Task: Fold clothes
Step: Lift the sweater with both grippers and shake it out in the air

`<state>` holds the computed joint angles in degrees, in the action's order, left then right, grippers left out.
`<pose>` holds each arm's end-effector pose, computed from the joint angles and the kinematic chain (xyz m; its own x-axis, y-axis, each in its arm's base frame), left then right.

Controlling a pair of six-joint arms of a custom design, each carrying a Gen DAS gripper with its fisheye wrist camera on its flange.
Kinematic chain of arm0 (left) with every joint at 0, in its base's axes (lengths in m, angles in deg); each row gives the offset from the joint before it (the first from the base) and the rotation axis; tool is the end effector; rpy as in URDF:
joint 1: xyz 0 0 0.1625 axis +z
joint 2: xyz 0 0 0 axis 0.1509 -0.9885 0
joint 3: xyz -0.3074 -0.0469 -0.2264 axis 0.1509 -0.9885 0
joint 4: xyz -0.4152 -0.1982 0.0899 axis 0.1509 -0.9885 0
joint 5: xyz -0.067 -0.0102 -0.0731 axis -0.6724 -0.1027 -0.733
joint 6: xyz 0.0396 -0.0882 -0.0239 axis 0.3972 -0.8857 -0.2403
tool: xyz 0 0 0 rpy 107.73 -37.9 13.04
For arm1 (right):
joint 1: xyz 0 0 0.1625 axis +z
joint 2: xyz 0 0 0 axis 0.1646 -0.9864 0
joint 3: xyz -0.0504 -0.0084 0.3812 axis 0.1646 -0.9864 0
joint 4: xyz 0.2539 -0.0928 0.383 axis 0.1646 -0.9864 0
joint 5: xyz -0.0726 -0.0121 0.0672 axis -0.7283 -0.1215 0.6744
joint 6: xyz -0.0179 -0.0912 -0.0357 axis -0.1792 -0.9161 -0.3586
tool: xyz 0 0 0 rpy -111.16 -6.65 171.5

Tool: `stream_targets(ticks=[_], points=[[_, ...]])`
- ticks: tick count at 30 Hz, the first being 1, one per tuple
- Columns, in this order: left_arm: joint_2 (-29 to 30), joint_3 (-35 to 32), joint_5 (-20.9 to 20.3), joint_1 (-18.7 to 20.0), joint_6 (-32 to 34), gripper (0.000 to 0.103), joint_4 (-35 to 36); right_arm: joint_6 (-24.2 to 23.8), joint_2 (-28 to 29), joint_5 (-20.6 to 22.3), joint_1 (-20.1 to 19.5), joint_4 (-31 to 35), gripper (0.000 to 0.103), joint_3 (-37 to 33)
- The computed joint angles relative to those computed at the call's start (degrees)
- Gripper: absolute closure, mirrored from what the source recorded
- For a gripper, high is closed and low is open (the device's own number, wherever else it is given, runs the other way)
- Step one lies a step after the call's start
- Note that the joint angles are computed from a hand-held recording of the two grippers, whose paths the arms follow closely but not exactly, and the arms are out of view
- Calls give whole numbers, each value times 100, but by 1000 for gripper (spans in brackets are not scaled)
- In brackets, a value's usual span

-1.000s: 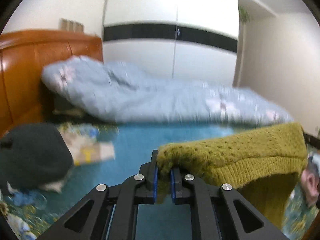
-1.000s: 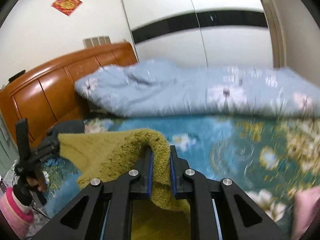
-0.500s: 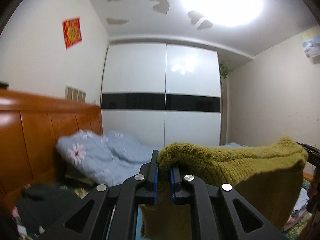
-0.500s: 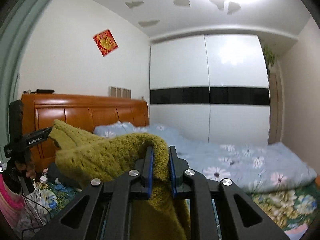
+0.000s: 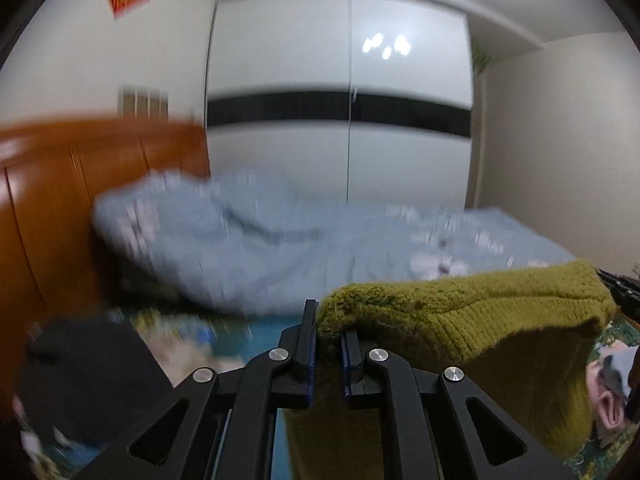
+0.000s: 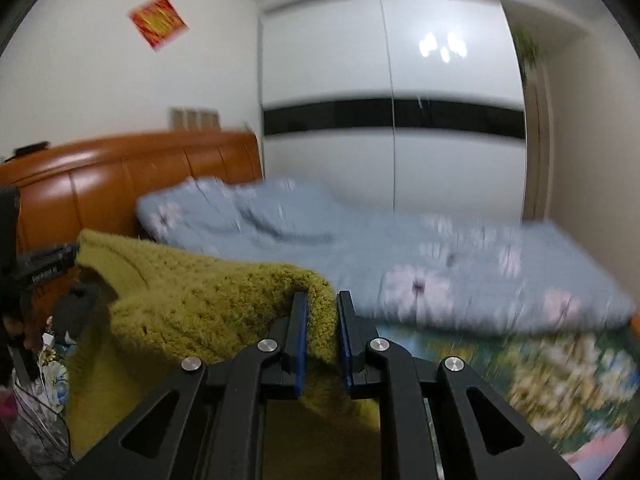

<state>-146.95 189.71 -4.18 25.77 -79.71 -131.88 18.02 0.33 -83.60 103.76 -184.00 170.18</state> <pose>-0.1616 -0.3819 0.3244 -0.7328 0.0072 -0.6804 0.6196 0.4205 -0.6628 0.2767 -0.4040 0.2355 -0.6981 -0.3391 0.6306 -0.7140 0.3943 -0.5785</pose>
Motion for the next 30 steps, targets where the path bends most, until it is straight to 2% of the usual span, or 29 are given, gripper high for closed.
stream_targets(ticks=[3,6,9,11,15,19,21,23,24,25,26,27,28,30], points=[[913,-251,-628,894,34,93,-529,-15,725,-222,-391,21,89,-377],[1750,-613,-1033,1497,180,93,-887,113,1186,-344,-726,123,89,-709],[2384,-923,-1303,1890,235,93,-1111,248,1631,-473,-1040,188,89,-1086],[2748,-1151,-1505,2176,163,93,-980,279,1763,-528,-1245,303,89,-1208],[3357,-1385,-1543,2550,312,92,-784,394,2188,-748,-1565,504,89,-1450],[3689,-1491,-1718,2816,267,89,-676,687,2464,-849,-1825,702,88,-1602],[3754,-1564,-1854,2936,28,83,-398,809,2512,-791,-1907,729,88,-1624],[3745,-1548,-1914,2993,-79,61,-369,710,2562,-916,-1855,693,86,-1654],[3724,-1521,-1944,3017,-98,54,-366,641,2586,-993,-1821,670,85,-1667],[3678,-1496,-1961,3032,-139,47,-300,572,2611,-1069,-1788,647,82,-1680],[3574,-1467,-2031,3062,-256,45,-167,510,2636,-1140,-1764,593,71,-1682],[3471,-1440,-2102,3091,-369,44,-35,452,2664,-1209,-1749,513,62,-1675],[3368,-1414,-2174,3122,-481,44,96,394,2692,-1277,-1733,435,59,-1669],[3103,-1344,-2299,3166,-806,44,398,443,2656,-1305,-1742,338,46,-1601]])
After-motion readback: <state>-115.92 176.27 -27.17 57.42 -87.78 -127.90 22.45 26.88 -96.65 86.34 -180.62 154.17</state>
